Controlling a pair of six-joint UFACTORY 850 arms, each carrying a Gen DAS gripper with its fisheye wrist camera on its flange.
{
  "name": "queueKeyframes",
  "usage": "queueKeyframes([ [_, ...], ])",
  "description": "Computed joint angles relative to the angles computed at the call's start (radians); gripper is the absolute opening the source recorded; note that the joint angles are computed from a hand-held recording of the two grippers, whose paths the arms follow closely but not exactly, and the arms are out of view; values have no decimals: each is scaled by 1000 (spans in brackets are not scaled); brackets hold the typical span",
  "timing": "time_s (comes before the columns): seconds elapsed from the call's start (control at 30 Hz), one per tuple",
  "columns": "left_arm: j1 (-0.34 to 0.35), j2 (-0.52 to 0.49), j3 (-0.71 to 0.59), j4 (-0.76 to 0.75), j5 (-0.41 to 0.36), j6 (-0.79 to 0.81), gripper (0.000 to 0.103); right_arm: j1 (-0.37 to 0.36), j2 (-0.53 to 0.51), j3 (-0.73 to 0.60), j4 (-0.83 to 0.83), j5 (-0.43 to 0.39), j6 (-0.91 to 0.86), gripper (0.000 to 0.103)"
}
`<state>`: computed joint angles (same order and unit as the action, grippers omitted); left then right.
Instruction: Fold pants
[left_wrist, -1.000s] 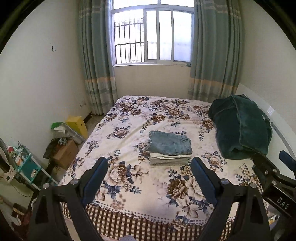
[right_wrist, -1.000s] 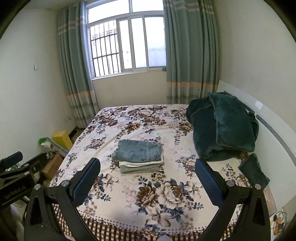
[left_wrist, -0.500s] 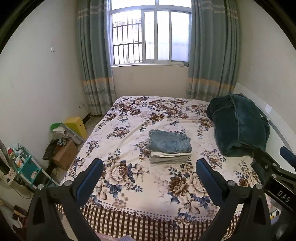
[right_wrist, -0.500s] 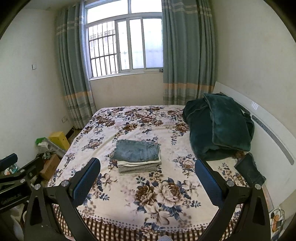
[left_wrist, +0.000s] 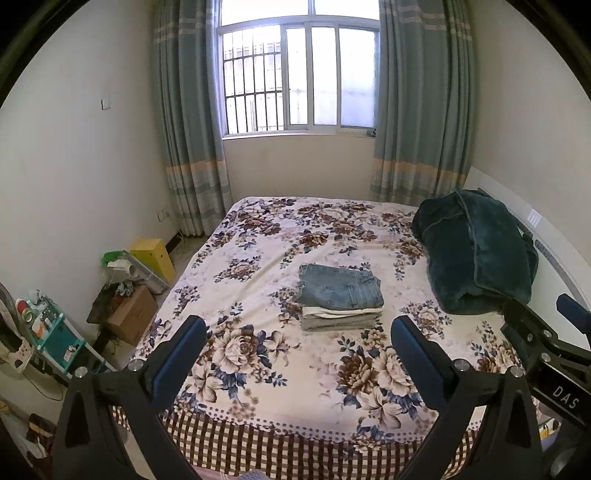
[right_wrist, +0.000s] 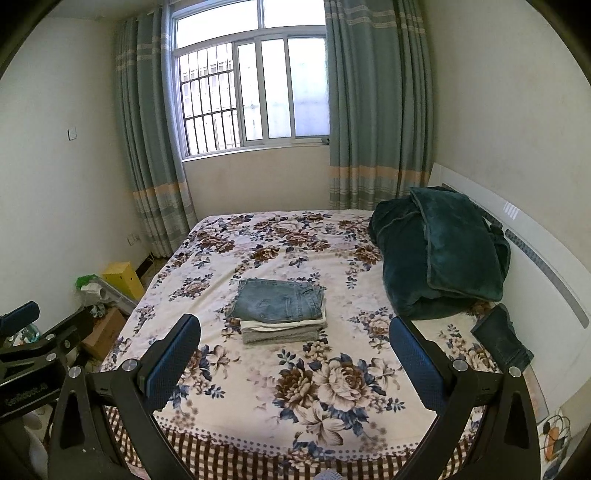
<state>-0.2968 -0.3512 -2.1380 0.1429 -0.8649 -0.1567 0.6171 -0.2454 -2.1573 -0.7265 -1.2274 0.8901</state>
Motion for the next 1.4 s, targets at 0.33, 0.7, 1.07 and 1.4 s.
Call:
queueKeyframes([
  [0.33, -4, 1, -5, 7, 8, -14, 102, -1, -21, -39, 7, -1, -18, 103],
  [0.7, -3, -6, -25, 2, -4, -13, 102, 6, -14, -24, -4, -2, -1, 103],
  [1.07, -8, -24, -72, 3, -39, -17, 102, 8, -21, -36, -3, -8, -3, 103],
  [1.4, -19, -27, -75, 25, -30, -31, 102, 8, -21, -35, -3, -7, -1, 103],
])
